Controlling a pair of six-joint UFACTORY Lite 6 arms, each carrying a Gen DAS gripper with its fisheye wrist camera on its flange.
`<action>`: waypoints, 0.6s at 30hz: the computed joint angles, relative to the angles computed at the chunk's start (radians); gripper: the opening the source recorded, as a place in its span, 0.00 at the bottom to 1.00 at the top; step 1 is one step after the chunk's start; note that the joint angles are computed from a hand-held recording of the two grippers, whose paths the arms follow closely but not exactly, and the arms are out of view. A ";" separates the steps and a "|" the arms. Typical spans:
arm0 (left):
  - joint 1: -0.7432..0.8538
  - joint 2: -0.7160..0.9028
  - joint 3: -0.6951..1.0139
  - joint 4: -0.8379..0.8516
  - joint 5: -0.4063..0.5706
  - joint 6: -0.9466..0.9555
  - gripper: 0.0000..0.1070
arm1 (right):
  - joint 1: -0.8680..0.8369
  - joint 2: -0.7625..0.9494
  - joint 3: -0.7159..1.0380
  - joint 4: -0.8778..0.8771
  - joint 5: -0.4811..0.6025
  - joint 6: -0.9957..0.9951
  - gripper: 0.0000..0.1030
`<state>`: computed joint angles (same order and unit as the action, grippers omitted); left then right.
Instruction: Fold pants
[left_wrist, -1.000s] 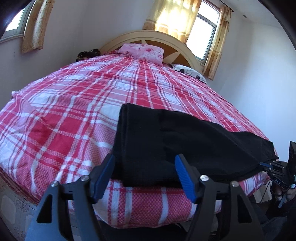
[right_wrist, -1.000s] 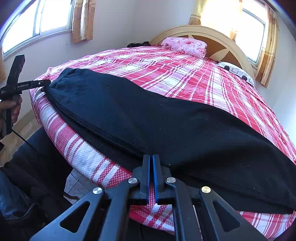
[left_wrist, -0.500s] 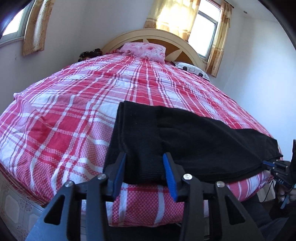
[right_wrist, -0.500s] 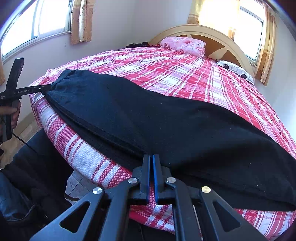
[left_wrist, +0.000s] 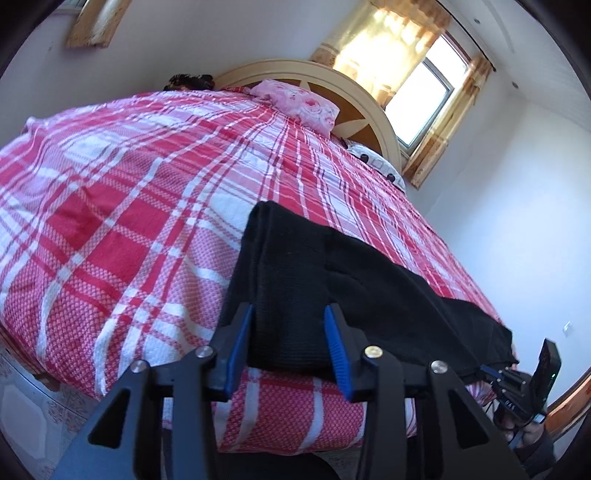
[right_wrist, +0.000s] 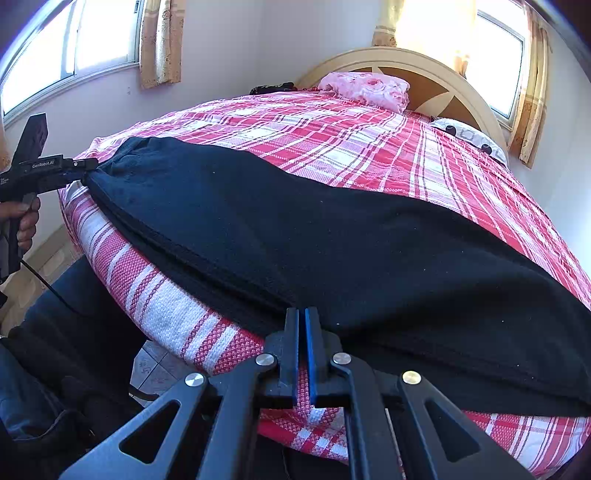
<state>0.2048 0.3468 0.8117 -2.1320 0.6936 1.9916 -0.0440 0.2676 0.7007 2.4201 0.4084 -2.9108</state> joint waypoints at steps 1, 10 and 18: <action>0.013 0.013 0.003 0.017 0.028 -0.014 0.37 | -0.001 0.001 0.000 -0.001 0.001 0.002 0.03; -0.006 0.015 0.039 0.047 -0.057 -0.008 0.07 | 0.010 0.016 0.002 0.041 0.003 -0.022 0.03; 0.103 0.000 0.122 0.251 -0.022 -0.156 0.06 | 0.032 -0.074 -0.026 0.032 -0.022 -0.006 0.03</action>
<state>0.3081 0.3470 0.9337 -1.8807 0.6713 1.8356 -0.0119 0.1932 0.6743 2.4525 0.3864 -2.9167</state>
